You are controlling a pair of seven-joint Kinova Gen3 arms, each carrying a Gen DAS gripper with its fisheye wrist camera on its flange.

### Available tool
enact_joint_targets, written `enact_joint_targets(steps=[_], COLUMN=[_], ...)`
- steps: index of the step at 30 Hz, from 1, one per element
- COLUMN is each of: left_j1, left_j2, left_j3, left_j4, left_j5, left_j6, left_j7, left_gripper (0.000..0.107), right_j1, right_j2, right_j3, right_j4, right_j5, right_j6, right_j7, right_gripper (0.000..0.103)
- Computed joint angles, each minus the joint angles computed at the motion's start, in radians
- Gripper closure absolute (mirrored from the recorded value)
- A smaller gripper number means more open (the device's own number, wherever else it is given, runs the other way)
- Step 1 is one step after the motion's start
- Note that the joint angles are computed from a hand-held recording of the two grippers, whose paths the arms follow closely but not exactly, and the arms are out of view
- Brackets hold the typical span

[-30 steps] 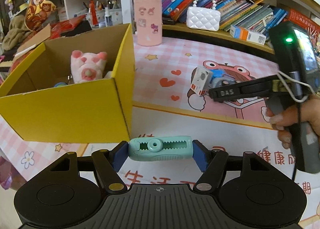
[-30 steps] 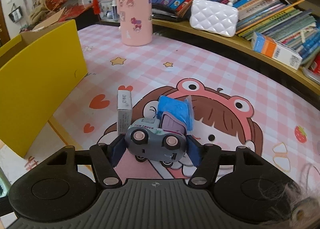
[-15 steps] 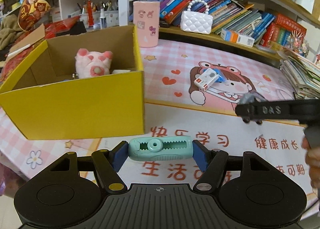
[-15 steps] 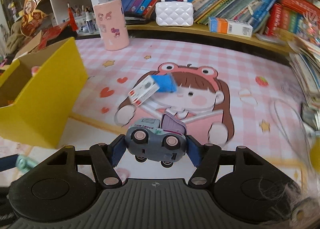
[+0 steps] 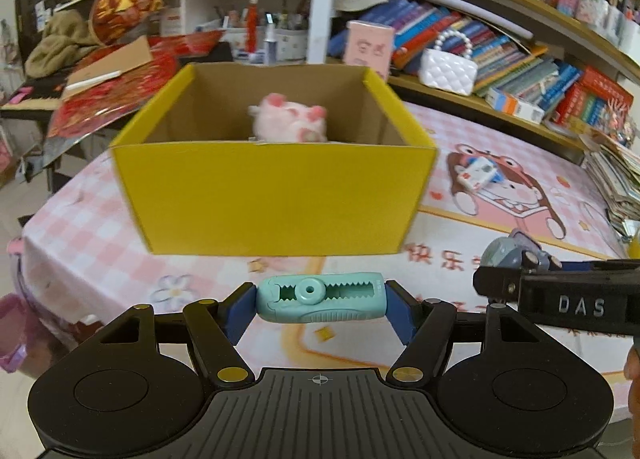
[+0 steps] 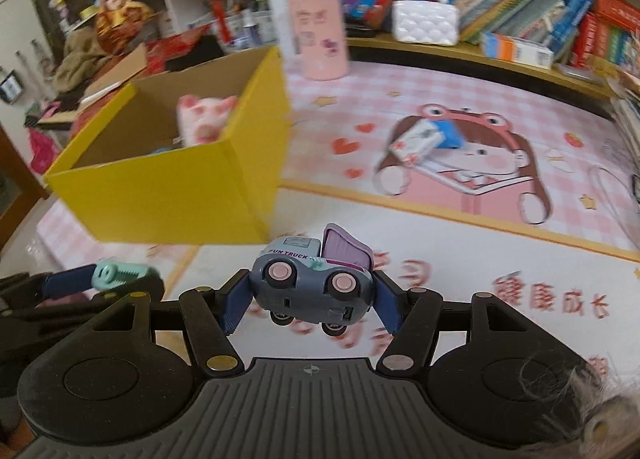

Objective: Organize objects
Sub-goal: 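Lift the mint clip and grey car and carry both toward the yellow box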

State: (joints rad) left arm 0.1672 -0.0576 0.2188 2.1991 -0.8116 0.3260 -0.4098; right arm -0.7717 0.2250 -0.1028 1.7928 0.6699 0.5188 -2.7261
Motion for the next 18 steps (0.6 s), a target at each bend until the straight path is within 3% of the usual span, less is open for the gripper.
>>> enact_joint_targets(steps=[8, 18], left_j1=[-0.058, -0.06], left_j2=[-0.083, -0.184], left_j3=[-0.059, -0.176], left_j4=[0.07, 0.137], left_j5=[0.163, 0.357], left_j6=[-0.051, -0.094], left_j7=[-0.203, -0.504], left_gripper=[0.039, 0.039], right_j1=[-0.1, -0.207], right_j2=[0.03, 0.048], right_j3=[-0.014, -0.011], right_j4=[-0.042, -0.056], right_j5=[0.059, 0.194], right_j6=[0.042, 0.098], right_j7=[-0.036, -0.248], right_gripper=[0.042, 0.042])
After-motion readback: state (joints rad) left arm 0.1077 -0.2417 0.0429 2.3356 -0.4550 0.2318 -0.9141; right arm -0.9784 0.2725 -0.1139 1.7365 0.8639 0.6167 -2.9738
